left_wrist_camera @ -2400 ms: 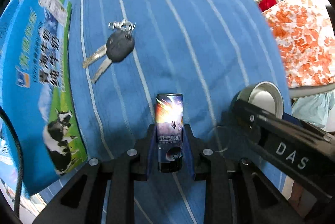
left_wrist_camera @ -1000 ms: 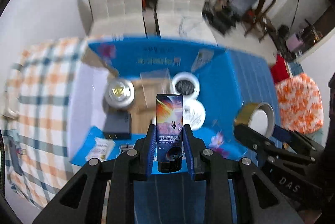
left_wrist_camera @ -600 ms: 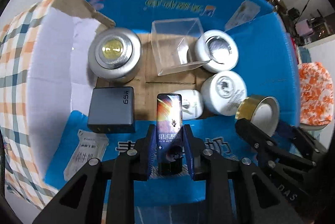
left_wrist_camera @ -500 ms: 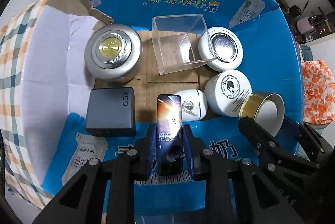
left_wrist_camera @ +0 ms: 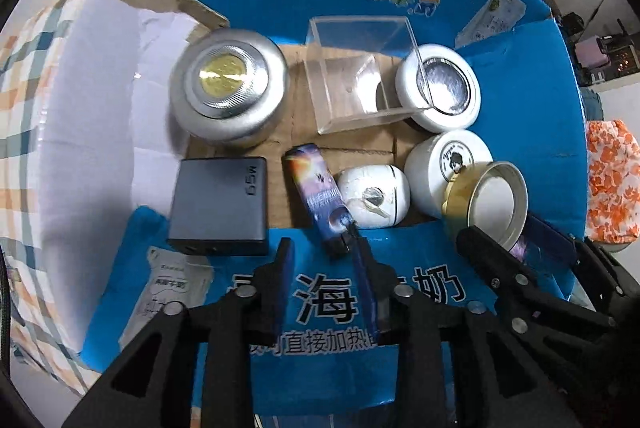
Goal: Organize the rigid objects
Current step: 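Carry the tube and gold-rimmed lid into the blue box and open both tools, then move the right tool to the black car keys and grasp them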
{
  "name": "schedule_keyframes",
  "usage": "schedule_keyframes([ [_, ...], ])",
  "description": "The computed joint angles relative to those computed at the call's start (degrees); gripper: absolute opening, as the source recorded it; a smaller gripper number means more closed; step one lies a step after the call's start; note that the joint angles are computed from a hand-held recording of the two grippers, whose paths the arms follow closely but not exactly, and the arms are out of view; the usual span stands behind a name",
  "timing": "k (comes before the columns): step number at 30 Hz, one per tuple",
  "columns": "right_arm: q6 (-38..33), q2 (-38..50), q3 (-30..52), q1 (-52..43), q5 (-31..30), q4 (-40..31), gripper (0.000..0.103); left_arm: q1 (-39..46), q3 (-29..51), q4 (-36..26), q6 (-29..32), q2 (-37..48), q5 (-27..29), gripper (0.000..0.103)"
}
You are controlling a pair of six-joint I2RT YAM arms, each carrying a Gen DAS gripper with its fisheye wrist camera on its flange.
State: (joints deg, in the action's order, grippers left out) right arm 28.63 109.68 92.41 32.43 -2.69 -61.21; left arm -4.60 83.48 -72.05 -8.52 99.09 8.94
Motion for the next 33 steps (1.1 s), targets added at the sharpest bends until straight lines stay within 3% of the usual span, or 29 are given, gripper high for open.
schedule_keyframes([
  [3,0.4,-0.7,-0.1,-0.1,0.4,-0.6,0.087,0.9,0.8,-1.5,0.0,-1.3,-1.5,0.034],
  [8,0.5,-3.1,-0.6,-0.1,2.2,-1.7,0.095,2.4,2.0,-3.0,-0.2,-4.1,-3.6,0.061],
  [13,0.0,-5.9,0.8,0.8,4.2,-4.6,0.096,3.2,2.4,-2.6,0.4,-8.2,-7.8,0.094],
  [15,0.2,-7.4,1.5,1.4,4.7,-5.7,0.096,3.1,3.6,-3.5,0.6,-9.4,-7.9,0.100],
  [25,1.3,-14.7,8.1,-0.5,3.5,-12.1,0.096,-3.2,17.0,-8.5,-2.9,-8.7,-11.1,0.102],
  [29,1.8,-15.8,10.7,-4.0,2.4,-14.4,0.096,-5.1,22.2,-10.5,-3.7,-8.2,-11.5,0.102],
  [33,3.9,-17.7,8.0,-11.1,2.7,-13.7,0.096,-7.0,27.5,-11.6,-5.1,-5.9,-11.1,0.102],
])
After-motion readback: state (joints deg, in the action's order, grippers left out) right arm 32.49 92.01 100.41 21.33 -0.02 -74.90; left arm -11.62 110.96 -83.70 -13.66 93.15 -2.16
